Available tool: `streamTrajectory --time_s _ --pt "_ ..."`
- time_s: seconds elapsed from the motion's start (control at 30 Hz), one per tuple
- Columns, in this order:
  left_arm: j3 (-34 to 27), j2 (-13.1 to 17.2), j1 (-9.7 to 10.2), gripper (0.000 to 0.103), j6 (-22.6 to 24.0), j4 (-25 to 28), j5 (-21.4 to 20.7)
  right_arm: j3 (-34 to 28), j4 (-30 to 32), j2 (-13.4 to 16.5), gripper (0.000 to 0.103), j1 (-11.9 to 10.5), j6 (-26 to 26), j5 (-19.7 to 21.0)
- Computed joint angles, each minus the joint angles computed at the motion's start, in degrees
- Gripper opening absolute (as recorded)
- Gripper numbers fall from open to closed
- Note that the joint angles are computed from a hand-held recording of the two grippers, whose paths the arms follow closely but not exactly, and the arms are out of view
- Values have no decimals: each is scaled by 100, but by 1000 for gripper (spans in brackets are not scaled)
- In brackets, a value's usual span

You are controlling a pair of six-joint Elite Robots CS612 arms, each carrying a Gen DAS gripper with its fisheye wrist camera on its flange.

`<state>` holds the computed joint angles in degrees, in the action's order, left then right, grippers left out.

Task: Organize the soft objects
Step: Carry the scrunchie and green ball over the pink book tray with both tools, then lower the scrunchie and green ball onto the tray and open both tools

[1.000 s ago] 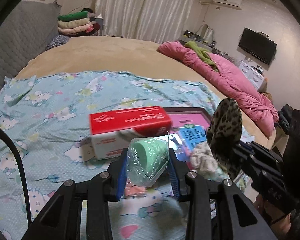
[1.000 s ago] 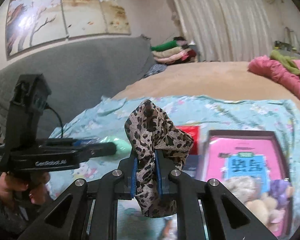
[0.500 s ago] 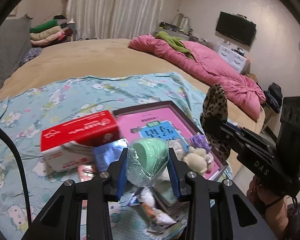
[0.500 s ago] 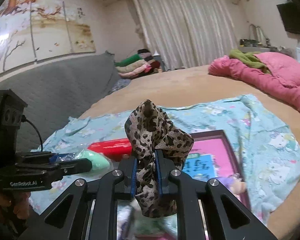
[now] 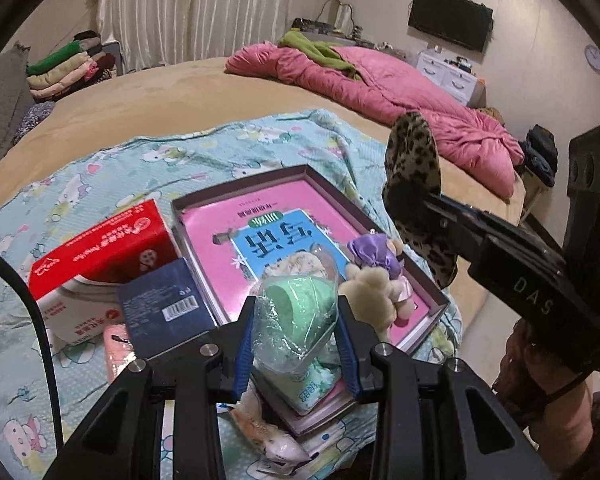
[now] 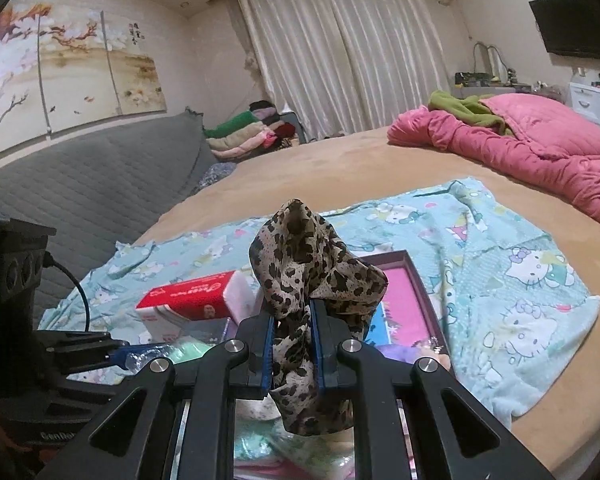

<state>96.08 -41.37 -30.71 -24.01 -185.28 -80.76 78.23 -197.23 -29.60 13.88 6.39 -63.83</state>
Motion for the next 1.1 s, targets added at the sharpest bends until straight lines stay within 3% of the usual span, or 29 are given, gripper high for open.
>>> streamTrajectory --time_s 0.67,1.1 --pt "-340 228 -11 37 96 608 42 -116 329 95 15 -16 -14 -74" --pt "-443 328 80 37 -10 624 -176 -388 1150 219 18 53 -294 -172"
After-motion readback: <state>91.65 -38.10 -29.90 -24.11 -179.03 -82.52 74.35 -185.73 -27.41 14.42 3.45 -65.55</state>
